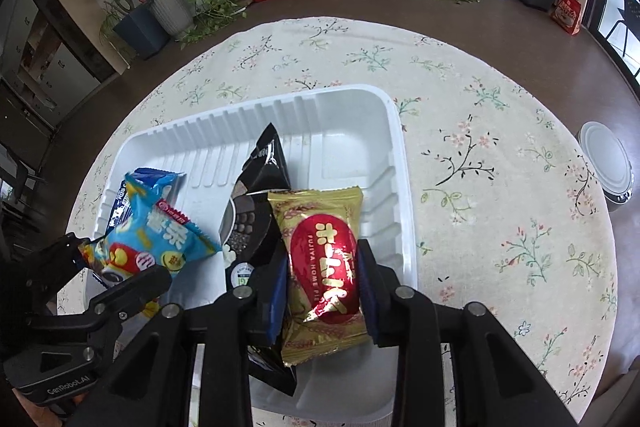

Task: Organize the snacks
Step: 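Carry both held packets over the white tray and open both tools to drop them, then lift both tools out of the tray back toward the pile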

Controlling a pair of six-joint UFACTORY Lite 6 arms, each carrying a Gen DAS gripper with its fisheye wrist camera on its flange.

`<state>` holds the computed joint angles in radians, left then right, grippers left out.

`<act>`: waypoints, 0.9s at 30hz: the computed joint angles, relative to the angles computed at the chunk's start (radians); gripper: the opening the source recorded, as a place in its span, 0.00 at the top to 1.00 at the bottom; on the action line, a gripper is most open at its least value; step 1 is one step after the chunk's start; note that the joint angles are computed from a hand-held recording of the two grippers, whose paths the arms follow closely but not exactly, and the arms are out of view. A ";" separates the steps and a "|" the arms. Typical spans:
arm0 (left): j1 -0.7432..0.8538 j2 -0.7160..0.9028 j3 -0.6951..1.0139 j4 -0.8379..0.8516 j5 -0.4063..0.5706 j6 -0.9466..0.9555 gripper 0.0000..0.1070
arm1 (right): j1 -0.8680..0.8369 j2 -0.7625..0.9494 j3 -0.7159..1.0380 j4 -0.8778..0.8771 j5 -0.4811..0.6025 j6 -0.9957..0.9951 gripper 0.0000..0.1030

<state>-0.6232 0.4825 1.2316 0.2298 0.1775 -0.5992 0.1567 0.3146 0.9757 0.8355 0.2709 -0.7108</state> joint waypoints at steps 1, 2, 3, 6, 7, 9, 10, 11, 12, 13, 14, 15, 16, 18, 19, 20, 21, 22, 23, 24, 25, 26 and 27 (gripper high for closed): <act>-0.001 -0.009 -0.011 0.017 -0.002 -0.018 0.50 | 0.001 -0.007 -0.006 -0.002 -0.004 0.001 0.65; -0.001 -0.016 -0.018 0.039 -0.006 -0.041 0.42 | 0.005 -0.009 -0.007 0.002 -0.008 -0.002 0.63; -0.003 -0.053 -0.051 0.066 -0.005 -0.069 0.38 | 0.004 -0.017 -0.013 0.009 -0.009 -0.008 0.61; -0.016 -0.103 -0.091 0.164 0.000 -0.171 0.35 | -0.002 -0.048 -0.030 0.047 -0.005 -0.046 0.51; -0.019 -0.121 -0.103 0.189 0.004 -0.197 0.33 | -0.005 -0.061 -0.038 0.058 -0.004 -0.057 0.47; -0.029 -0.178 -0.143 0.239 0.009 -0.254 0.30 | -0.014 -0.099 -0.062 0.081 0.007 -0.082 0.45; -0.032 -0.207 -0.163 0.258 0.011 -0.276 0.30 | -0.020 -0.123 -0.078 0.096 0.019 -0.099 0.42; -0.037 -0.249 -0.189 0.265 0.021 -0.288 0.29 | -0.026 -0.149 -0.095 0.109 0.027 -0.115 0.39; -0.042 -0.289 -0.212 0.275 0.029 -0.301 0.28 | -0.031 -0.181 -0.118 0.124 0.030 -0.134 0.38; -0.049 -0.341 -0.247 0.312 0.035 -0.342 0.22 | -0.040 -0.224 -0.148 0.147 0.038 -0.164 0.37; -0.060 -0.400 -0.284 0.356 0.046 -0.396 0.14 | -0.053 -0.276 -0.183 0.182 0.054 -0.210 0.37; -0.072 -0.467 -0.326 0.412 0.062 -0.464 0.10 | -0.071 -0.332 -0.221 0.218 0.074 -0.258 0.36; -0.087 -0.534 -0.369 0.463 0.083 -0.529 0.04 | -0.084 -0.386 -0.258 0.245 0.090 -0.292 0.32; -0.133 -0.678 -0.458 0.544 0.145 -0.639 0.04 | -0.126 -0.535 -0.352 0.270 0.134 -0.337 0.24; -0.171 -0.746 -0.496 0.586 0.196 -0.697 0.04 | -0.150 -0.603 -0.392 0.272 0.162 -0.353 0.23; -0.221 -0.821 -0.539 0.642 0.252 -0.766 0.04 | -0.173 -0.693 -0.441 0.249 0.193 -0.342 0.23; -0.285 -0.888 -0.581 0.712 0.315 -0.851 0.04 | -0.193 -0.775 -0.483 0.214 0.224 -0.317 0.22; -0.373 -0.937 -0.610 0.773 0.415 -0.937 0.04 | -0.208 -0.844 -0.512 0.177 0.255 -0.285 0.21; -0.473 -0.993 -0.648 0.822 0.519 -1.010 0.04 | -0.230 -0.933 -0.552 0.140 0.300 -0.253 0.20; -0.569 -1.021 -0.666 0.830 0.622 -1.064 0.04 | -0.253 -1.025 -0.593 0.105 0.353 -0.219 0.20; -0.642 -1.053 -0.685 0.807 0.687 -1.097 0.04 | -0.268 -1.107 -0.627 0.070 0.399 -0.184 0.19; -0.704 -1.080 -0.702 0.775 0.732 -1.133 0.04 | -0.281 -1.212 -0.669 0.031 0.454 -0.135 0.19; -0.761 -1.094 -0.712 0.729 0.771 -1.161 0.04 | -0.289 -1.316 -0.708 -0.009 0.510 -0.080 0.19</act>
